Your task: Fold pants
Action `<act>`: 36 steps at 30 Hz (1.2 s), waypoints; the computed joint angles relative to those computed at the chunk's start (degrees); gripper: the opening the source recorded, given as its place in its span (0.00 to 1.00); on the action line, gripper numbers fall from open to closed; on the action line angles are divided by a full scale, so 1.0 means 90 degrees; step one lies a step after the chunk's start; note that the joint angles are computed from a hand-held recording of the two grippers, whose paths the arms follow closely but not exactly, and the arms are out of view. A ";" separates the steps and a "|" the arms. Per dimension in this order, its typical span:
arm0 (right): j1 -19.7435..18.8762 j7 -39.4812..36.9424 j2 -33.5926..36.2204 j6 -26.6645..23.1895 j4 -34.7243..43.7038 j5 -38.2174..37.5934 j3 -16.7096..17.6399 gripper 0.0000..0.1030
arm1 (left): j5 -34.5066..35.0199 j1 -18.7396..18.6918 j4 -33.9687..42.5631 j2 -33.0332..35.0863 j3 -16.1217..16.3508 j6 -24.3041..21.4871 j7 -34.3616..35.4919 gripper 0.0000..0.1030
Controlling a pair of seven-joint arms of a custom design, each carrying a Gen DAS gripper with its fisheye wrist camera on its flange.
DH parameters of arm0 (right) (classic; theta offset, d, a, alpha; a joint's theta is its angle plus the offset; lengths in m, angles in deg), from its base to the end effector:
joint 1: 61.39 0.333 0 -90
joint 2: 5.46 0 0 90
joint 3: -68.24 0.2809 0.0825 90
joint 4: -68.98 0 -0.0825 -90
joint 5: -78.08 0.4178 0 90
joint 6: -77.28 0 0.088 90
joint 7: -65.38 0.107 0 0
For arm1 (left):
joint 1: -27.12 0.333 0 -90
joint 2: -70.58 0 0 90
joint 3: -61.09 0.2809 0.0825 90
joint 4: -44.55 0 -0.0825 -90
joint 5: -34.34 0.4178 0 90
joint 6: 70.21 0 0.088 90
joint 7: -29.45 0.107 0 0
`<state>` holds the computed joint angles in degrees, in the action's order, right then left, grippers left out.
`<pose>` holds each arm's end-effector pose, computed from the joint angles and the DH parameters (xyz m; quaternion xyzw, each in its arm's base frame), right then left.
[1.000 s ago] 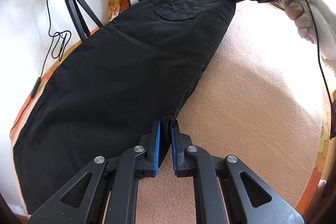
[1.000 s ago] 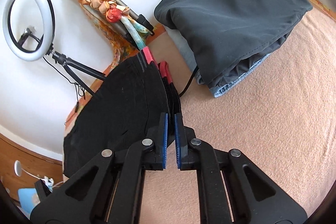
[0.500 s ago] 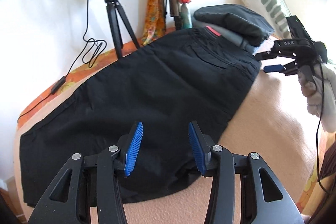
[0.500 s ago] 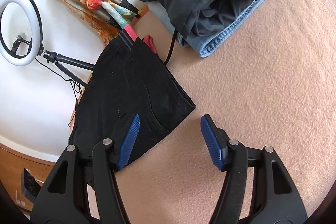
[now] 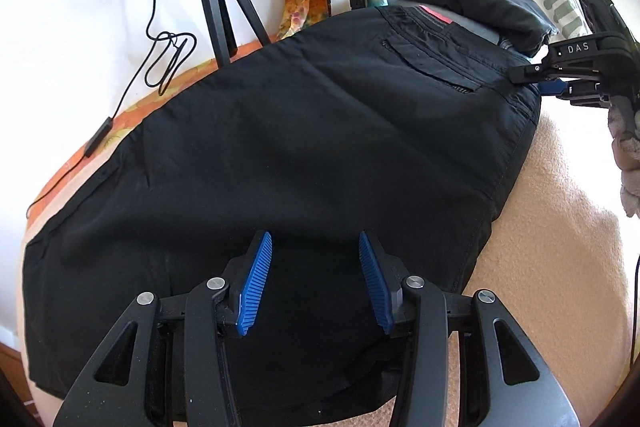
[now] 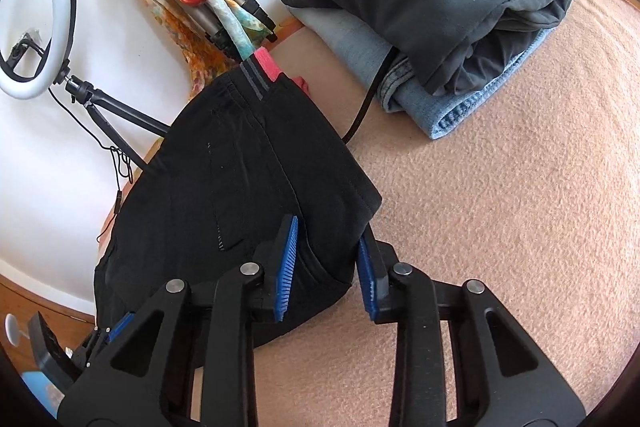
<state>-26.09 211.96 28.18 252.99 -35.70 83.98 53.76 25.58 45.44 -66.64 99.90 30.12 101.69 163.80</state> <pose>0.6514 0.2563 0.2445 -0.4253 0.8417 -0.0744 0.3242 0.6648 -0.1158 0.2633 -0.3940 0.8590 -0.2694 0.1852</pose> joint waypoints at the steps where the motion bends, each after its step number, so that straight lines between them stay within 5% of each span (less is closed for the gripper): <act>1: 0.0125 0.0010 0.0018 -0.0113 0.0046 -0.0098 -0.0136 0.27 | -0.0021 -0.0018 0.0032 -0.0012 0.0039 -0.0096 -0.0082 0.46; 4: 0.0346 0.0127 0.0008 -0.0292 0.0067 -0.0407 -0.0379 0.27 | -0.0245 0.0039 -0.0067 -0.0179 0.0128 -0.0031 -0.0334 0.45; 7: 0.0088 0.0074 -0.0026 -0.0271 0.0064 -0.0424 -0.0120 0.29 | -0.1303 0.1172 -0.0184 -0.0287 -0.0741 -0.0299 0.0030 0.53; 9: -0.0133 -0.0041 -0.0059 -0.0210 0.0031 -0.0350 0.0107 0.32 | -0.2007 0.1685 -0.0215 -0.0412 -0.0983 -0.0519 0.0188 0.64; 15: -0.0259 -0.0217 -0.0196 -0.0272 -0.0093 -0.0289 0.0265 0.38 | -0.3979 0.2543 0.0060 -0.0543 -0.0754 -0.1184 -0.0240 0.64; 23: 0.0063 0.0078 -0.0472 -0.0573 -0.0286 -0.0780 -0.0036 0.47 | -0.5209 0.2578 0.0406 -0.0467 0.0180 -0.1343 -0.0755 0.64; 31: 0.0977 0.1103 -0.0977 -0.1185 -0.0499 -0.2690 -0.0850 0.56 | -0.5519 0.2030 0.0607 -0.0387 0.1027 -0.1525 -0.1037 0.64; 36: 0.0901 0.1384 -0.1321 -0.1096 -0.0654 -0.3395 -0.0577 0.63 | -0.5969 0.1760 0.0704 -0.0320 0.1412 -0.1525 -0.1029 0.64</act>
<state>-17.98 224.42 16.29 243.13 -41.58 53.42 48.57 -28.15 61.28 -60.30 97.03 42.83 87.97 154.54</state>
